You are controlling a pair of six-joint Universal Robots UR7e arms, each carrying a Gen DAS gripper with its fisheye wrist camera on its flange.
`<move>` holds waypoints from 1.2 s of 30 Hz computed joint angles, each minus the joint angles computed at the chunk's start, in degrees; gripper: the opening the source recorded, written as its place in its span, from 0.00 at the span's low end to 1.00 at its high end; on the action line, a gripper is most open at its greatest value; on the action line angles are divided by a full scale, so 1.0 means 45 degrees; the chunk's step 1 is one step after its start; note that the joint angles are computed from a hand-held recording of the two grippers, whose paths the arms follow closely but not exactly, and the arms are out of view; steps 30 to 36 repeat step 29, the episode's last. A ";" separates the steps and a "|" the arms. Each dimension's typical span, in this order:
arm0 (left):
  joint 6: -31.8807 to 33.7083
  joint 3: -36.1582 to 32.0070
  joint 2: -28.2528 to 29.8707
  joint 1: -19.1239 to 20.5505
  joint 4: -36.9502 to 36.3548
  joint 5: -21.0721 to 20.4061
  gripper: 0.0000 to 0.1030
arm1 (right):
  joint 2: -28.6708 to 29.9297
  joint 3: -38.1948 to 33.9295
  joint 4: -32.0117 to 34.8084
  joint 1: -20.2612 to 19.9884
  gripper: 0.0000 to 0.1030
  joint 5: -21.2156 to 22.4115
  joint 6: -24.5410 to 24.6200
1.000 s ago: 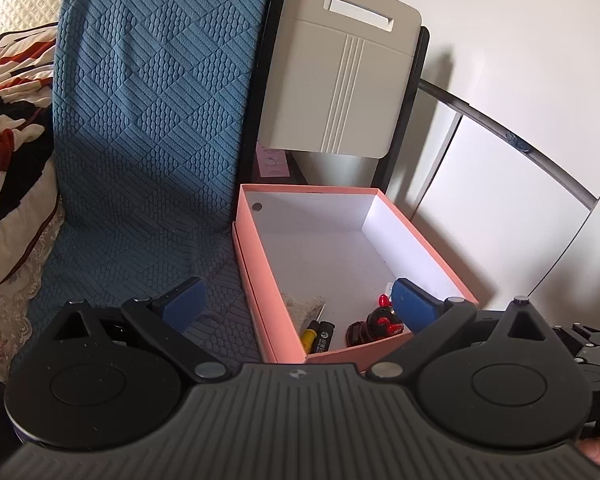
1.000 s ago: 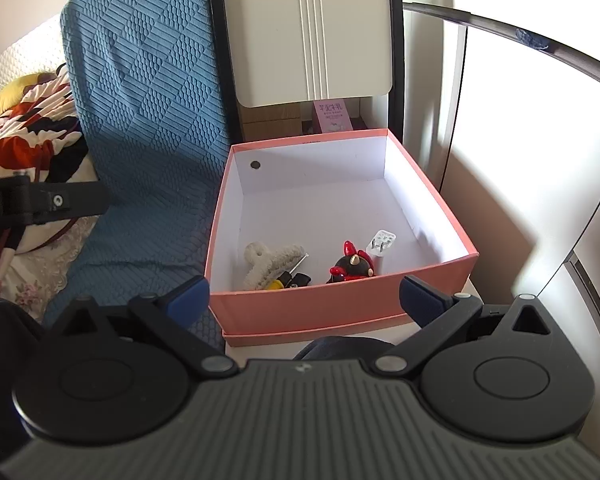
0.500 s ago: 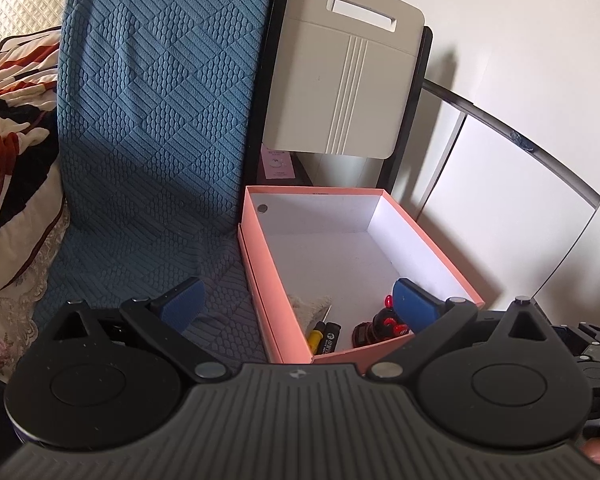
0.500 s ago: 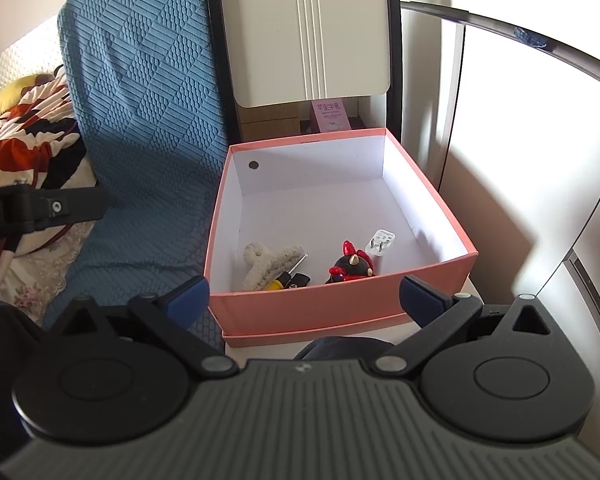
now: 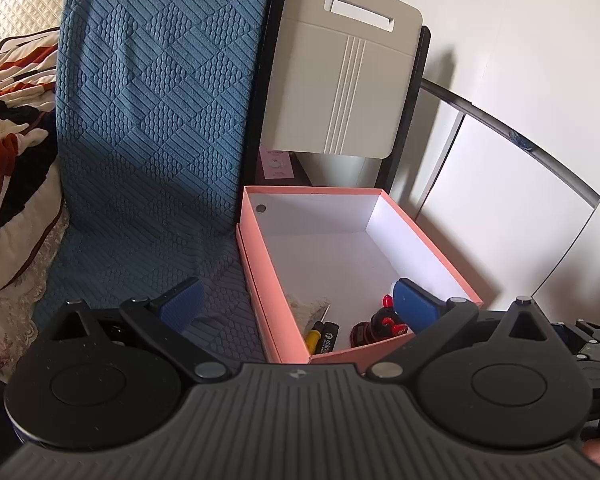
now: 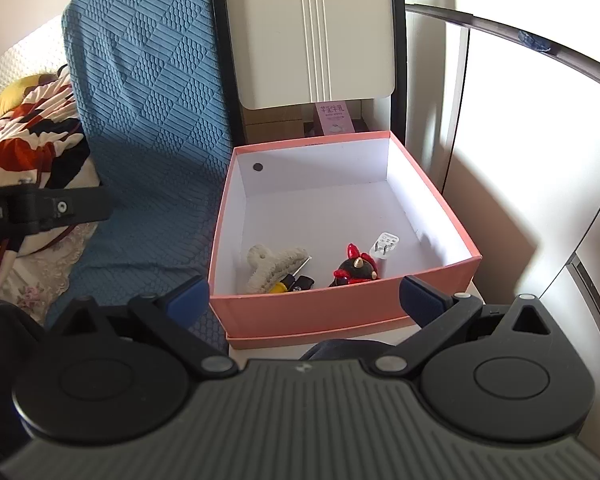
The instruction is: Organize rigid objects
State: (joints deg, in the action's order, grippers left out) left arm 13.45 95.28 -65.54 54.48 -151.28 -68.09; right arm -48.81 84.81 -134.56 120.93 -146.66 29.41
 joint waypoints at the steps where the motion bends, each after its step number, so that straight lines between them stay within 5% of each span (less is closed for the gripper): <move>1: -0.0003 -0.0007 -0.0002 0.0003 0.0015 -0.0005 0.99 | 0.0006 -0.0009 0.0024 0.0000 1.00 -0.0015 0.0002; 36: 0.0211 0.0126 -0.0099 0.0022 -0.0221 -0.0161 1.00 | 0.0010 -0.0014 0.0102 -0.0001 1.00 -0.0078 0.0032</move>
